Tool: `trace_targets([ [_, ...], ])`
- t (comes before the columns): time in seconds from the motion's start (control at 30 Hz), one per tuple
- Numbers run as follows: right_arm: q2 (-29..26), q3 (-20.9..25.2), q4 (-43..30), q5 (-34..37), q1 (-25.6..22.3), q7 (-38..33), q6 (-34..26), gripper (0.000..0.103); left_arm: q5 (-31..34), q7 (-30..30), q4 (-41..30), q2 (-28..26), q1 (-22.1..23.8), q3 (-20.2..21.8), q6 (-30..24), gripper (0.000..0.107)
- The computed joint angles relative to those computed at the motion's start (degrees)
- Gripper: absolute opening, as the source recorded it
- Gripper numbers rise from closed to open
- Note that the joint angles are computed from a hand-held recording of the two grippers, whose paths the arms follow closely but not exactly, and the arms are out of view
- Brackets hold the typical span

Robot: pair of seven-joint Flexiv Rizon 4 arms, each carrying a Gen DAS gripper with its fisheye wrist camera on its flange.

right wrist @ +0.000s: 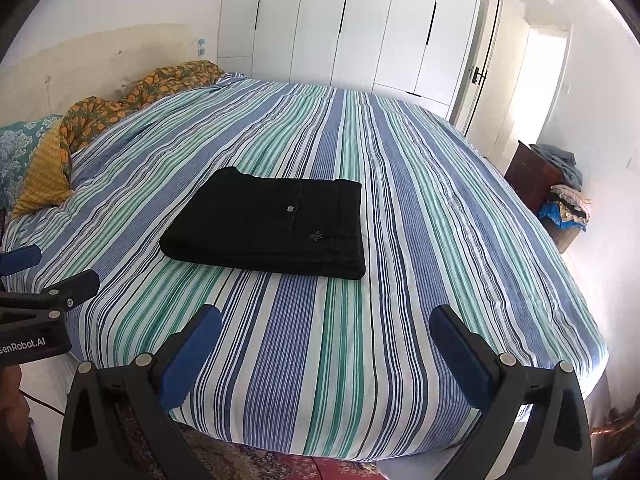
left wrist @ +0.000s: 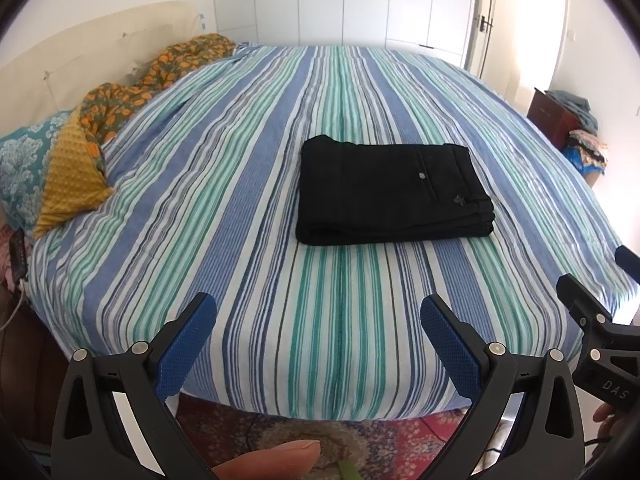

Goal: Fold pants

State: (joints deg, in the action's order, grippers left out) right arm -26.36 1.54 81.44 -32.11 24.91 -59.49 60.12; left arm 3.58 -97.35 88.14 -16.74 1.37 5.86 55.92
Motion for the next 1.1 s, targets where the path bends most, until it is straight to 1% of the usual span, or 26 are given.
trace_targets([
  [0.4, -0.3, 0.13, -0.44, 0.25, -0.01, -0.25, -1.33, 0.103, -0.16, 0.08, -0.29, -0.14, 0.05, -0.07, -0.39, 0.102],
  [0.93, -0.22, 0.3, 0.05, 0.85, -0.12, -0.08, -1.21, 0.103, -0.25, 0.22, -0.64, -0.76, 0.28, 0.02, -1.1, 0.102],
  [1.1, -0.2, 0.29, 0.19, 0.93, -0.14, -0.01, -0.98, 0.103, 1.19, -0.51, -0.45, -0.58, -0.23, 0.45, -0.17, 0.102],
])
